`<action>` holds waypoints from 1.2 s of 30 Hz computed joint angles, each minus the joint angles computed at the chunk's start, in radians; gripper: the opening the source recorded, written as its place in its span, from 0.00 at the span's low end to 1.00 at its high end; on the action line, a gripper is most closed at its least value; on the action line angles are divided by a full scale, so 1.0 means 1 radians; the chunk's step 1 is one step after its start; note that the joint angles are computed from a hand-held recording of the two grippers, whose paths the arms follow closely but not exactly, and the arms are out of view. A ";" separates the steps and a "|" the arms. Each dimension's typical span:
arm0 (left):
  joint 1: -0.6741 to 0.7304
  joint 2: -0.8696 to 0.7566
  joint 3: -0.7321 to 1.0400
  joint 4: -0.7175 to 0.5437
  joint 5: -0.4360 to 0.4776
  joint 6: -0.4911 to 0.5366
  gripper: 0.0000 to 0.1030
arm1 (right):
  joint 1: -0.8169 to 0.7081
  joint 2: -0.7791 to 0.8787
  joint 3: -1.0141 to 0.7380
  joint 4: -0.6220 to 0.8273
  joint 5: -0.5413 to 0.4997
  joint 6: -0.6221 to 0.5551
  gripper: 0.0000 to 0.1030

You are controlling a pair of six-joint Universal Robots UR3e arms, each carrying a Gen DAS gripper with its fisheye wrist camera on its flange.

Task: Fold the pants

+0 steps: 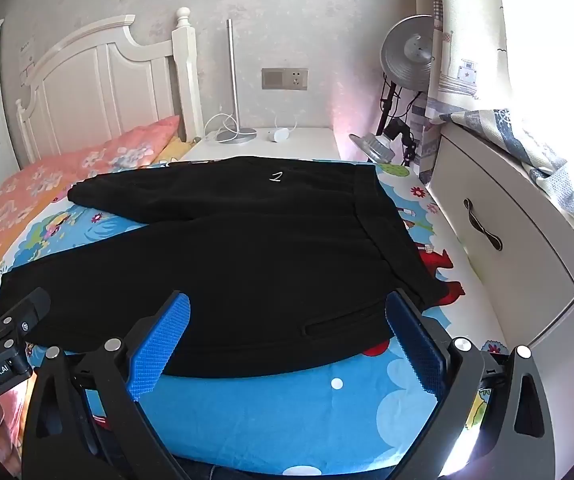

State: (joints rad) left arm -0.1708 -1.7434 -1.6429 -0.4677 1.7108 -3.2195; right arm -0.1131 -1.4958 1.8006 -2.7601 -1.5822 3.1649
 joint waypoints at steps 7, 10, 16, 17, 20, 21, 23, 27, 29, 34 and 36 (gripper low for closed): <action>0.003 0.006 -0.005 -0.001 -0.016 -0.001 0.98 | 0.000 -0.001 -0.001 0.001 -0.003 -0.002 0.93; 0.008 0.019 -0.017 -0.007 -0.032 0.002 0.98 | 0.000 -0.001 -0.001 0.001 -0.003 -0.001 0.93; 0.009 0.009 0.004 -0.026 -0.043 0.000 0.98 | -0.001 -0.002 -0.001 0.000 -0.004 0.000 0.93; 0.007 0.008 0.006 -0.026 -0.042 -0.001 0.98 | -0.001 -0.002 -0.001 0.000 -0.004 0.000 0.93; 0.012 0.012 -0.002 -0.018 -0.044 0.002 0.98 | 0.000 -0.002 0.000 -0.002 -0.004 -0.001 0.93; 0.013 0.012 -0.001 -0.018 -0.045 0.003 0.98 | -0.002 -0.002 0.001 -0.002 -0.002 -0.001 0.93; 0.012 0.010 0.002 -0.019 -0.043 0.003 0.98 | -0.001 -0.002 0.001 -0.003 -0.002 -0.001 0.93; 0.011 0.009 0.010 -0.028 -0.041 0.001 0.98 | -0.002 -0.002 0.001 -0.002 -0.001 -0.002 0.93; 0.009 0.007 0.010 -0.025 -0.037 0.001 0.98 | -0.002 -0.003 0.002 -0.004 -0.002 -0.001 0.93; 0.012 0.004 0.012 -0.023 -0.038 0.004 0.98 | -0.002 -0.001 0.004 -0.007 0.000 -0.001 0.93; 0.011 0.002 0.012 -0.019 -0.035 0.002 0.98 | -0.001 -0.001 0.005 -0.008 -0.001 -0.001 0.93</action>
